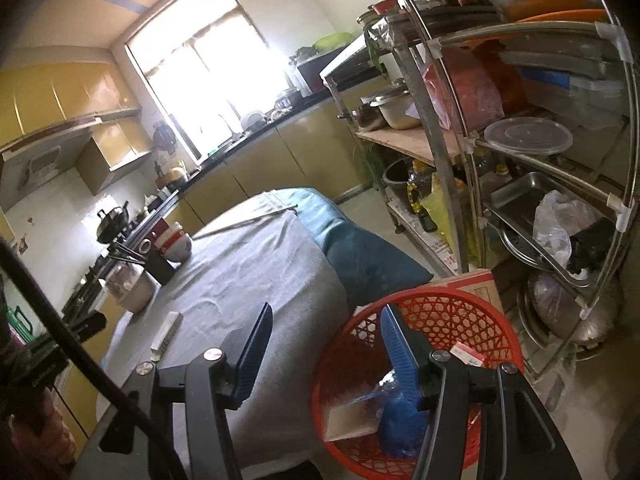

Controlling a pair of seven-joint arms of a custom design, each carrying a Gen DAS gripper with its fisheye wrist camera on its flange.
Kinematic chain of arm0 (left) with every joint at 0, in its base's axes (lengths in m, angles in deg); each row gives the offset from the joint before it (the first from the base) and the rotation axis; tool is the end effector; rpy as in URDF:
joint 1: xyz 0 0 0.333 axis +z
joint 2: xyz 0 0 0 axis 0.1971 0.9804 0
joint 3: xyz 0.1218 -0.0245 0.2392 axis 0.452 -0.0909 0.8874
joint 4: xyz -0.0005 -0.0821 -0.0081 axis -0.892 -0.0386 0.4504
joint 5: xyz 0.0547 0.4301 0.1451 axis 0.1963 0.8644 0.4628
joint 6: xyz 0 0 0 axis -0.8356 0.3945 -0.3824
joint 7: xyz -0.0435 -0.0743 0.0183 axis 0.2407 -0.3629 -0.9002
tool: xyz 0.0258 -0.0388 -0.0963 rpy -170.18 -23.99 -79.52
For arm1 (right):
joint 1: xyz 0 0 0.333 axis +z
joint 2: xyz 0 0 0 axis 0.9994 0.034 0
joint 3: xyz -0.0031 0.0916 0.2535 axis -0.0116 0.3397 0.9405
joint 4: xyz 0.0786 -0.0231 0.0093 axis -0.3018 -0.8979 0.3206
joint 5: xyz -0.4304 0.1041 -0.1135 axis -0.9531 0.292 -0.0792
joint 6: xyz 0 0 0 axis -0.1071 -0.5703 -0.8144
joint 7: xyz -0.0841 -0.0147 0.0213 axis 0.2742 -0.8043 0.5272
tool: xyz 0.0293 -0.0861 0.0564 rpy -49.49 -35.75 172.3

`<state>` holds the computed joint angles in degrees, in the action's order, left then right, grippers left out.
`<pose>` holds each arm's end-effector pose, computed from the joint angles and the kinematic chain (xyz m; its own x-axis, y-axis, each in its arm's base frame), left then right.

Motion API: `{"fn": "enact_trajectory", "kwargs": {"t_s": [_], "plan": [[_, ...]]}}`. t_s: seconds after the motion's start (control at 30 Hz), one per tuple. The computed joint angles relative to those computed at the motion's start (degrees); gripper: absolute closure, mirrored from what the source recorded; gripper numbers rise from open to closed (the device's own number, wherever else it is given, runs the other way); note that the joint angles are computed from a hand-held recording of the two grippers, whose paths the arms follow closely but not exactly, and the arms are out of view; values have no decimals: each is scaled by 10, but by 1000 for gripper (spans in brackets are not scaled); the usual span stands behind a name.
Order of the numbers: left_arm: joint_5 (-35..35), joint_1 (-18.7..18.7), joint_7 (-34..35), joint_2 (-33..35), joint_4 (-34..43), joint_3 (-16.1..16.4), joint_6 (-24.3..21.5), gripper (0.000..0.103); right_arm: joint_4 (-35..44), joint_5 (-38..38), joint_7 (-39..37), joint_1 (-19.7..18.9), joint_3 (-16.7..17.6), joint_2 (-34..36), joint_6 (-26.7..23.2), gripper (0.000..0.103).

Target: Collect trash

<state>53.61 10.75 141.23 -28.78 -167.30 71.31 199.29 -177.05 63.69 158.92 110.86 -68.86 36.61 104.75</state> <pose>0.6671 -0.0810 0.6030 -0.2275 -0.9679 -0.1071 -0.5901 0.2245 -0.7755 0.6790 0.3167 0.5374 0.0429 -0.8999 -0.4340 -0.6260 0.3143 -0.7136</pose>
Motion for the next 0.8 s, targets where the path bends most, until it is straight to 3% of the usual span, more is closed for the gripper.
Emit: {"fn": "enact_trajectory", "kwargs": {"t_s": [0.1,0.37,0.8], "plan": [[-1,0,-5,6,6,1,-11,97,-5,-23,22,7,-11,-1,-16,43],[17,-2,-12,19,17,-3,-13,97,-42,-40,55,-3,-15,-27,5,43],[-19,-20,52,45,38,-19,-10,97,-86,-46,82,-19,-15,-53,25,43]]}}
